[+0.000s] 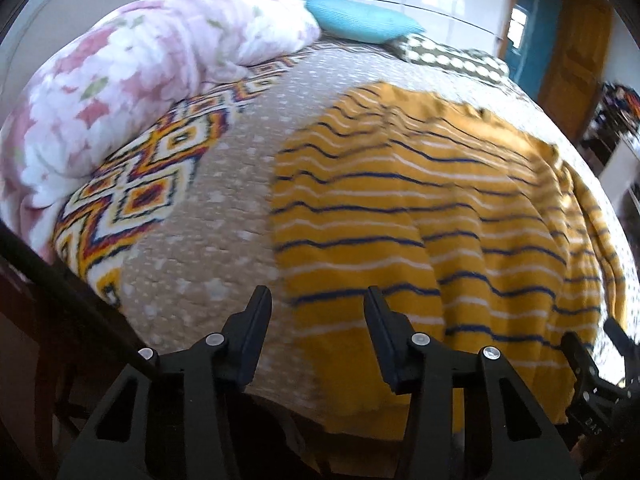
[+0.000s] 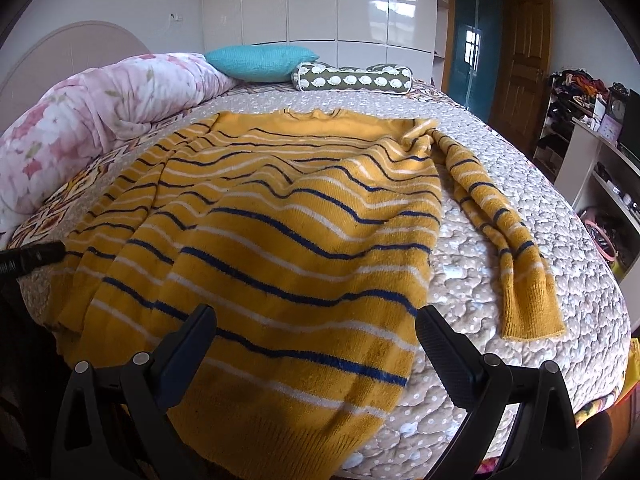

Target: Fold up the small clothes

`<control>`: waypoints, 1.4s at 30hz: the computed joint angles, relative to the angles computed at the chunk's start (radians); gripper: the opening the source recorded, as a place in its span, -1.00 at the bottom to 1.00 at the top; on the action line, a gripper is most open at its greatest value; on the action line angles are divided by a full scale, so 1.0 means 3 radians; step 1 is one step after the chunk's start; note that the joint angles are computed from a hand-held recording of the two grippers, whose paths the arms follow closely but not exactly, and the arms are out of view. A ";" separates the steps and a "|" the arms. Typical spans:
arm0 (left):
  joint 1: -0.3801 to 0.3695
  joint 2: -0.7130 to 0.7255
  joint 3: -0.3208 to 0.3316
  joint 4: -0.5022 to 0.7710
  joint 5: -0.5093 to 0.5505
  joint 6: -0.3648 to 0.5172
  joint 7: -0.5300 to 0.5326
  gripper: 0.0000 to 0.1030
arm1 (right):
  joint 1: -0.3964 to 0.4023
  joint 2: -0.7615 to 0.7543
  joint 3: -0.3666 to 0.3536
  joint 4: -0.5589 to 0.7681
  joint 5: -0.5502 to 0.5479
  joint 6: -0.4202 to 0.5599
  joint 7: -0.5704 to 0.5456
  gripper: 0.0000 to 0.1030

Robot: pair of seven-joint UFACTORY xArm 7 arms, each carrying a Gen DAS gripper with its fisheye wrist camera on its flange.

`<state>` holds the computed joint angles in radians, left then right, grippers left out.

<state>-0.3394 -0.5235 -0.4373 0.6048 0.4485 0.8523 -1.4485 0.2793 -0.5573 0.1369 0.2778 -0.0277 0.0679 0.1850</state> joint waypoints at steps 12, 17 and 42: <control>-0.0021 0.0025 0.0041 -0.0149 -0.0067 -0.0552 0.0241 -0.09 | -0.0029 0.0068 0.0035 0.0016 -0.0034 0.0044 0.0002 0.97; 0.0004 0.0305 0.0035 -0.0113 0.0055 -0.0944 0.0419 -0.15 | -0.0036 0.0105 0.0018 0.0026 -0.0034 0.0056 0.0004 0.97; 0.0478 -0.0789 -0.0096 -0.0130 0.0261 0.1017 -0.0154 -0.16 | -0.0129 0.0135 0.0127 0.0024 -0.0167 0.0066 0.0076 0.97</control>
<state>-0.1962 -0.7603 -0.4662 0.5659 0.5269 1.1574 -1.4946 0.2407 -0.5168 0.1750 0.2850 -0.0777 0.0878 0.2078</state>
